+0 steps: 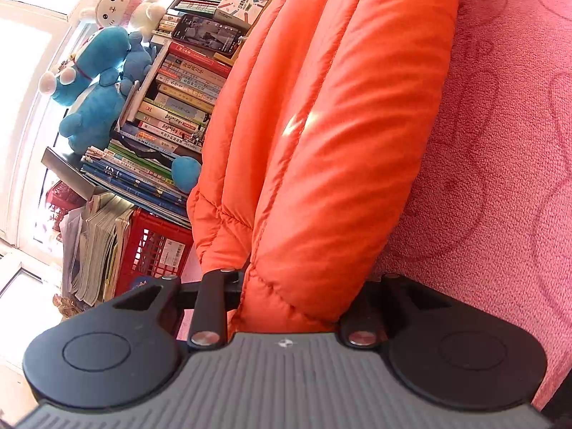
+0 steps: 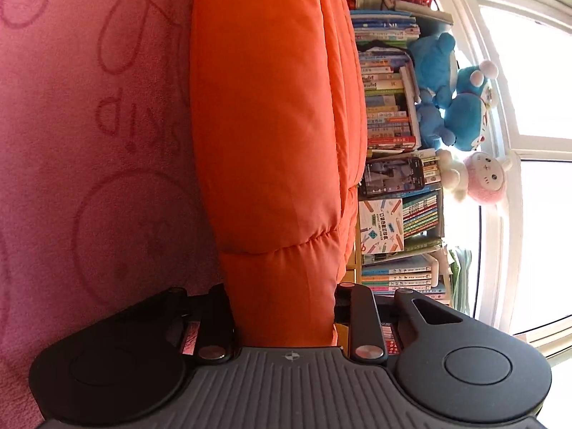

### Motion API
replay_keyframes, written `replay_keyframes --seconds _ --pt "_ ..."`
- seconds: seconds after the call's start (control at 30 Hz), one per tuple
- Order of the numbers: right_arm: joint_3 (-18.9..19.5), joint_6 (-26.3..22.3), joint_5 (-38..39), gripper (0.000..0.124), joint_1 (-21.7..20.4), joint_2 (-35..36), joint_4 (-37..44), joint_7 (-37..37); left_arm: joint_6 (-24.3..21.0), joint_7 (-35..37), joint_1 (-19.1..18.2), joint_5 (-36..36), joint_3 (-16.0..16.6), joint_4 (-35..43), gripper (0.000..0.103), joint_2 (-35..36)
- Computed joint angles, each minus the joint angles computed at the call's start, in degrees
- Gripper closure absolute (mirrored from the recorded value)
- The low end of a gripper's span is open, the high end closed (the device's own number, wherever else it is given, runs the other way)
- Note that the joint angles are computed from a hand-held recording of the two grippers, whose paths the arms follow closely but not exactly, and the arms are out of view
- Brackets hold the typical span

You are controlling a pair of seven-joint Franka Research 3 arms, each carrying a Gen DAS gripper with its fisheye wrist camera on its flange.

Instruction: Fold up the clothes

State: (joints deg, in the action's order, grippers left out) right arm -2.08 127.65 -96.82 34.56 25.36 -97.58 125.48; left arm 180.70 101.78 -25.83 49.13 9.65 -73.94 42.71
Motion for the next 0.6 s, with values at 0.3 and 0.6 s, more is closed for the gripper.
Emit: replay_keyframes --seconds 0.3,0.6 --pt "1.6 -1.1 3.9 0.103 -0.6 -3.3 -4.1 3.1 -1.9 4.4 2.1 -2.1 -3.5 0.2 0.081 0.0" --pt "2.5 -2.7 22.4 0.114 -4.7 -12.7 -12.1 14.2 -4.9 1.9 2.0 -2.0 -2.2 0.0 0.073 -1.0"
